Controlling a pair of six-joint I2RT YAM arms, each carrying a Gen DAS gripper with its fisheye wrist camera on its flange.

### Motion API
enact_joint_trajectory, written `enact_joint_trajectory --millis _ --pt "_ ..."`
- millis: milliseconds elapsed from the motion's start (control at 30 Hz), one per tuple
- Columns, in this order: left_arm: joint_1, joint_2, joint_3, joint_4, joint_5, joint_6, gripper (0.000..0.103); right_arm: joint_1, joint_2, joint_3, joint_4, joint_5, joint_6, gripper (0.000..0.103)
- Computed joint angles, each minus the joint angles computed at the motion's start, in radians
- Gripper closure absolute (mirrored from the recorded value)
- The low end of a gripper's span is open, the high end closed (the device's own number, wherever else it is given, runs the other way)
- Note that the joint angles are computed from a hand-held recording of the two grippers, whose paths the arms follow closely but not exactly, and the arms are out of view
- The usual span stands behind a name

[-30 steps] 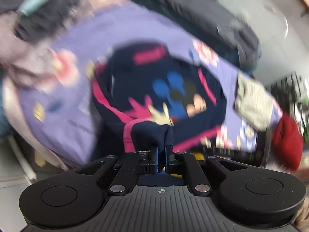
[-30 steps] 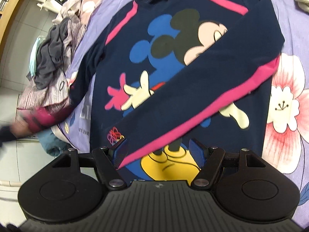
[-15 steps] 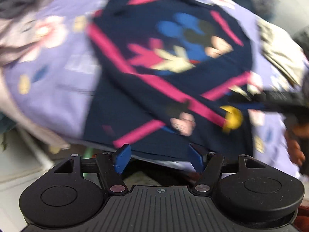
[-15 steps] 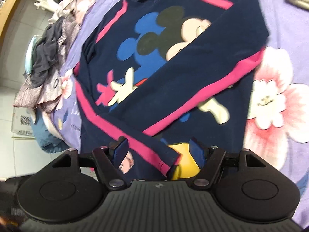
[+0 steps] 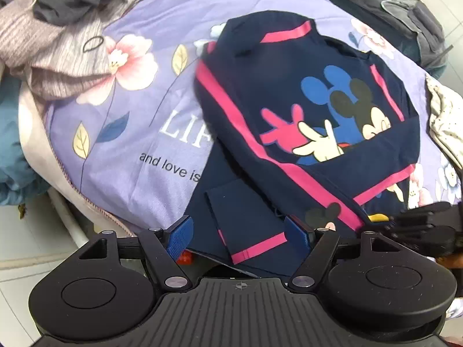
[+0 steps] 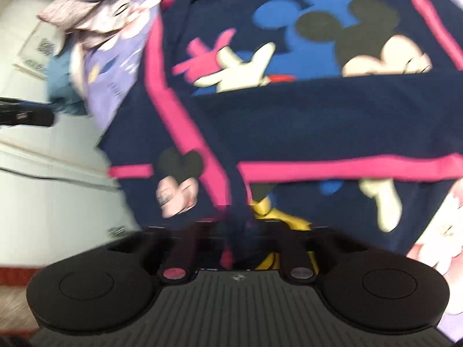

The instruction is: Fold small clothes

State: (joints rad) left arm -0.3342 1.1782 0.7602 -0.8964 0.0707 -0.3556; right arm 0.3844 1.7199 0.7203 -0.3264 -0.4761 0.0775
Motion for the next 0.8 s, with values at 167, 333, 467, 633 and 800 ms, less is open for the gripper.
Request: enact_joint_trajectory --millis 167,333,467,633,800 --pt "0.046 0.018 -0.006 0.025 -0.009 0.003 0.000 -0.068 -0.061 0.123 -0.167 -0.034 -0.088 0.096" --pt "0.078 0.037 0.016 0.036 -0.043 0.015 0.000 -0.179 -0.244 0.446 -0.392 -0.017 -0.175 0.096" --pt "0.103 0.039 0.017 0.051 -0.048 0.030 0.000 -0.233 -0.404 0.636 -0.555 0.042 -0.311 0.097" --pt "0.128 0.102 0.021 0.105 -0.020 0.027 0.000 -0.104 -0.508 0.382 -0.644 0.175 -0.378 0.097" --pt "0.143 0.238 0.088 0.179 -0.025 0.048 0.000 0.194 -0.471 -0.161 -0.259 0.327 -0.136 0.096"
